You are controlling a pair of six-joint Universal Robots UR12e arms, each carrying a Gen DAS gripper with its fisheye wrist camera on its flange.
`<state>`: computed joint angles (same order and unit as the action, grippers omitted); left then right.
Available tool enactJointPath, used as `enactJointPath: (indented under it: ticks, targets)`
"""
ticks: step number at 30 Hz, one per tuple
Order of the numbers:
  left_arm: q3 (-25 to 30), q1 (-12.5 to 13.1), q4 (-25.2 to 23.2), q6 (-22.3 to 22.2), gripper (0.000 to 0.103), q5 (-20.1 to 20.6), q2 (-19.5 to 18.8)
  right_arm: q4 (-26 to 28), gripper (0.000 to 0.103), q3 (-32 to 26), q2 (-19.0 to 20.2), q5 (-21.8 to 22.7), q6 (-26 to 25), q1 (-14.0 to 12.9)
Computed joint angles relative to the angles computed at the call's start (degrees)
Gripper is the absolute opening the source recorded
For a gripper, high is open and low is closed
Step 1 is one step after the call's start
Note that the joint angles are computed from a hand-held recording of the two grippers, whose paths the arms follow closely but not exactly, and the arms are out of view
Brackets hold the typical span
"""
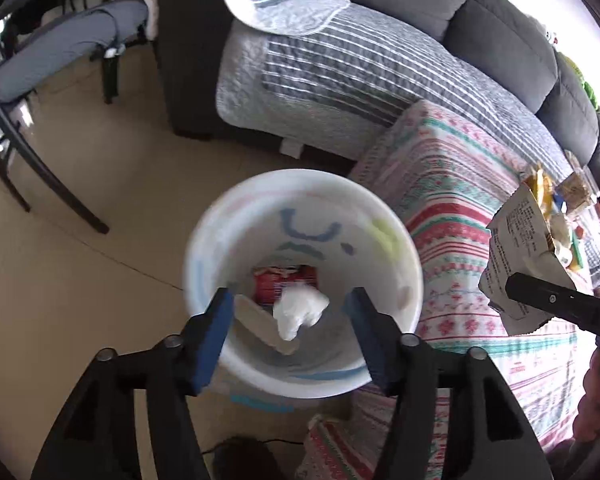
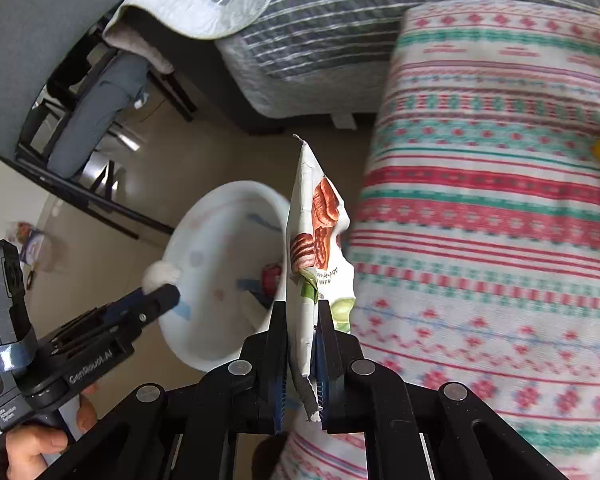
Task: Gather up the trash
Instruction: 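Carry tissue and snack bag over the bin and release both inside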
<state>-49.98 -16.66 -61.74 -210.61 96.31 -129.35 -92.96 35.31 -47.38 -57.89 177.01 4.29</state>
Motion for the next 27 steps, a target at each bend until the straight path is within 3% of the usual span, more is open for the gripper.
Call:
enactJointPath:
  ticks: [7,25,26,27]
  targets:
    - [-2.76,-0.17,-1.74,0.61,0.081,8.04,1.92,1.70,0.010,-2.64,2.20,1.00,-0.45,1.35]
    - [-8.36,1.19,-0.72,-0.90,0.082,8.41,5.53,1.22,0.015,-7.16,6.43,5.51,-0.98,3.89]
    - [-8.36,1.18,-0.70,-0.85,0.082,8.42,5.53,1.17,0.028,-7.12,6.47,5.84,-0.83,3.86]
    - [-8.25,1.17,-0.77,-0.81,0.082,8.37,5.49,1.23,0.050,-7.27,6.61,6.24,-0.50,3.81]
